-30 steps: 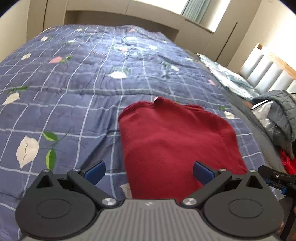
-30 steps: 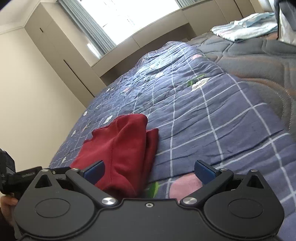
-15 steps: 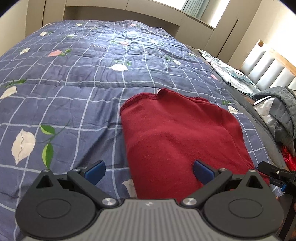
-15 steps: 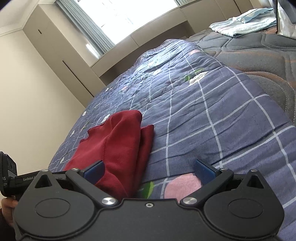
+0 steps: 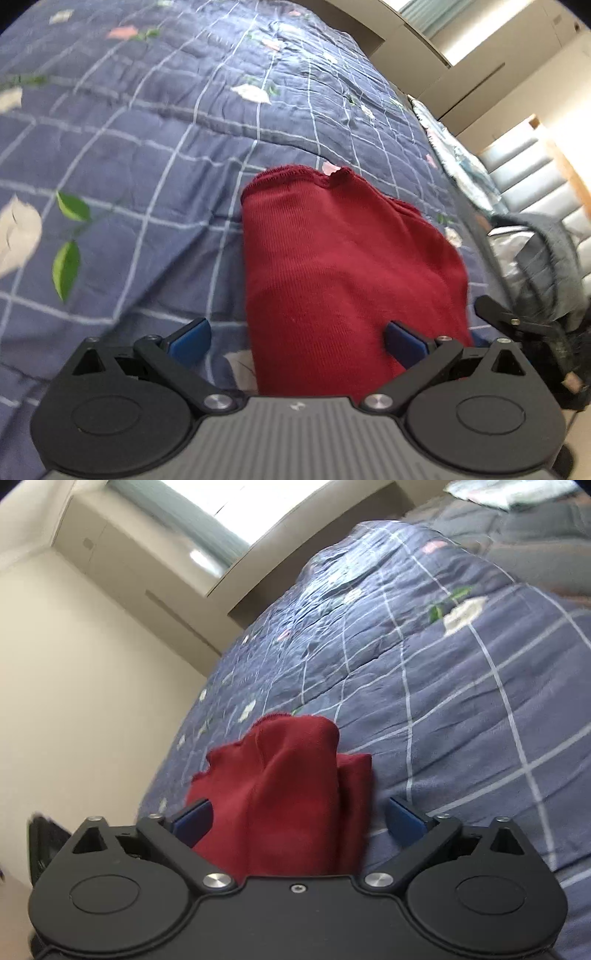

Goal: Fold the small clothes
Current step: 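Grasp the red shirt's folded edge with both tools side by side, then lift the shirt edge with both tools and fold it over the bundle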

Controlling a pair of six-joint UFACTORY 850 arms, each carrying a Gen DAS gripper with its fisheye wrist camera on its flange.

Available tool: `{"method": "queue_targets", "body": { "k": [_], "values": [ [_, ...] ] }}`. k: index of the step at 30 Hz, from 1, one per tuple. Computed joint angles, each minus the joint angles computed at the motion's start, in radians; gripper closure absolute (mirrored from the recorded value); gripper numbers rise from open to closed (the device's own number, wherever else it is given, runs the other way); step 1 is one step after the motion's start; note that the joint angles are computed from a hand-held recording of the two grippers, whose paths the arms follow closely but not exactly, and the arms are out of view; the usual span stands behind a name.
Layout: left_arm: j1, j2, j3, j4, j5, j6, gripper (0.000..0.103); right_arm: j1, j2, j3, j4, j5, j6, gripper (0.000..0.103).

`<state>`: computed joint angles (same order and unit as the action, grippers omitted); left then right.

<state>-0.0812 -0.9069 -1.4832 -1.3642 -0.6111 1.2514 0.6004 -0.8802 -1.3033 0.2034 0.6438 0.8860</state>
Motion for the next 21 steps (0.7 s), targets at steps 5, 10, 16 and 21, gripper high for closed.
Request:
{"method": "queue_targets", "body": {
  "k": [5,10,16,21],
  "values": [
    [0.013,-0.005,-0.009,0.028,-0.055,-0.047,0.027,0.021,-0.001,0.0,0.102,-0.029,-0.043,0.045],
    [-0.001,0.016,0.003,0.054,-0.023,-0.091,0.046,0.04,0.006,-0.004,0.165,-0.042,-0.092,0.069],
    [-0.05,0.11,0.09,0.021,0.117,0.013,0.066,0.085,0.048,0.013,0.34,-0.022,-0.28,0.083],
    [-0.066,0.219,0.209,-0.147,0.163,0.242,0.069,0.137,0.116,0.066,0.447,0.045,-0.392,0.085]
  ]
}}
